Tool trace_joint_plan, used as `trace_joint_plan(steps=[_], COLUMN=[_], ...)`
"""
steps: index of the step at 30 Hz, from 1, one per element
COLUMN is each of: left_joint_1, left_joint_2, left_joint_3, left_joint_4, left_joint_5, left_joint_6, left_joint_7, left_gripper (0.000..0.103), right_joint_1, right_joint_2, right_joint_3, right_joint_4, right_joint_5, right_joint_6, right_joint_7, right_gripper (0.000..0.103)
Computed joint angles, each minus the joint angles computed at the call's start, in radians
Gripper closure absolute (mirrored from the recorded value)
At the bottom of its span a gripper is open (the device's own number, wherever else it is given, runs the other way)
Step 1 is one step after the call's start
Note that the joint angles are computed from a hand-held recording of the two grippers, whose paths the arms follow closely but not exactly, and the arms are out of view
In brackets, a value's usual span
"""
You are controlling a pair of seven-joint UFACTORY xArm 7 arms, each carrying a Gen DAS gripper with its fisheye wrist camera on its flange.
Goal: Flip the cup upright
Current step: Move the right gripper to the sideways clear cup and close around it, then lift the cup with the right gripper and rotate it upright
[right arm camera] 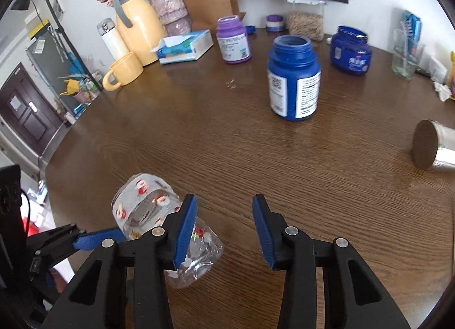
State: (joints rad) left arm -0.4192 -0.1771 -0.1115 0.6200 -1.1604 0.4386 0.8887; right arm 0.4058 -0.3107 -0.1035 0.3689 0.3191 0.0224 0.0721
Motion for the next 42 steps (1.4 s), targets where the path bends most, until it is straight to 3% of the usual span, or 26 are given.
trace_joint_plan(steps=[2,4,6,8,10,12,15,18,22,25,27,31,33,34,35,38,42], left_joint_1=[0.001,0.016,0.034,0.047,0.061,0.070,0.082,0.095,0.098,0.095,0.095,0.126,0.142,0.149,0.166,0.211,0.269], left_joint_2=[0.032,0.067,0.103,0.136,0.161,0.177,0.196,0.200,0.198,0.194,0.216,0.285,0.325,0.342,0.361,0.403,0.421], left_joint_3=[0.000,0.002,-0.001,-0.011,-0.023,-0.036,-0.045,-0.051,-0.060,-0.063,-0.066,-0.080,-0.095,-0.105,-0.124,-0.192,-0.279], left_joint_4=[0.029,0.066,0.099,0.128,0.151,0.165,0.178,0.183,0.178,0.175,0.189,0.266,0.315,0.335,0.360,0.413,0.455], left_joint_5=[-0.026,-0.016,-0.013,-0.027,-0.002,0.087,0.240,0.272,0.280,0.308,0.293,0.286,0.316,0.326,0.314,0.235,0.031], left_joint_6=[-0.024,-0.010,-0.018,-0.048,-0.074,-0.096,-0.106,-0.091,-0.100,-0.144,-0.196,-0.193,-0.188,-0.197,-0.194,-0.233,-0.279], left_joint_7=[0.013,-0.001,-0.014,-0.001,-0.020,-0.064,-0.156,-0.162,-0.154,-0.186,-0.149,-0.077,-0.051,-0.042,0.000,0.145,0.385], left_gripper=[0.031,0.030,0.030,0.029,0.029,0.025,0.020,0.021,0.025,0.036,0.036,0.036,0.035,0.035,0.035,0.035,0.035], right_joint_1=[0.146,0.241,0.323,0.335,0.317,0.289,0.265,0.227,0.167,0.124,0.094,0.024,-0.010,-0.026,-0.039,-0.074,-0.118], right_joint_2=[0.026,0.057,0.095,0.147,0.195,0.233,0.274,0.300,0.333,0.338,0.328,0.303,0.295,0.298,0.302,0.342,0.442], right_joint_3=[-0.141,-0.232,-0.315,-0.342,-0.331,-0.306,-0.278,-0.246,-0.206,-0.173,-0.152,-0.123,-0.111,-0.104,-0.093,-0.057,-0.017], right_joint_4=[0.038,0.088,0.153,0.224,0.278,0.319,0.370,0.394,0.431,0.439,0.437,0.446,0.456,0.466,0.476,0.533,0.650], right_joint_5=[0.083,0.176,0.287,0.343,0.349,0.323,0.386,0.398,0.532,0.582,0.625,0.789,0.853,0.870,0.870,0.837,0.708], right_joint_6=[0.019,0.053,0.115,0.176,0.216,0.236,0.260,0.264,0.300,0.308,0.317,0.393,0.455,0.479,0.492,0.518,0.539], right_joint_7=[-0.098,-0.200,-0.332,-0.422,-0.459,-0.460,-0.539,-0.559,-0.660,-0.699,-0.735,-0.871,-0.926,-0.942,-0.944,-0.914,-0.753], right_gripper=[0.059,0.059,0.059,0.059,0.059,0.059,0.059,0.059,0.059,0.059,0.059,0.058,0.047,0.034,0.026,0.026,0.026])
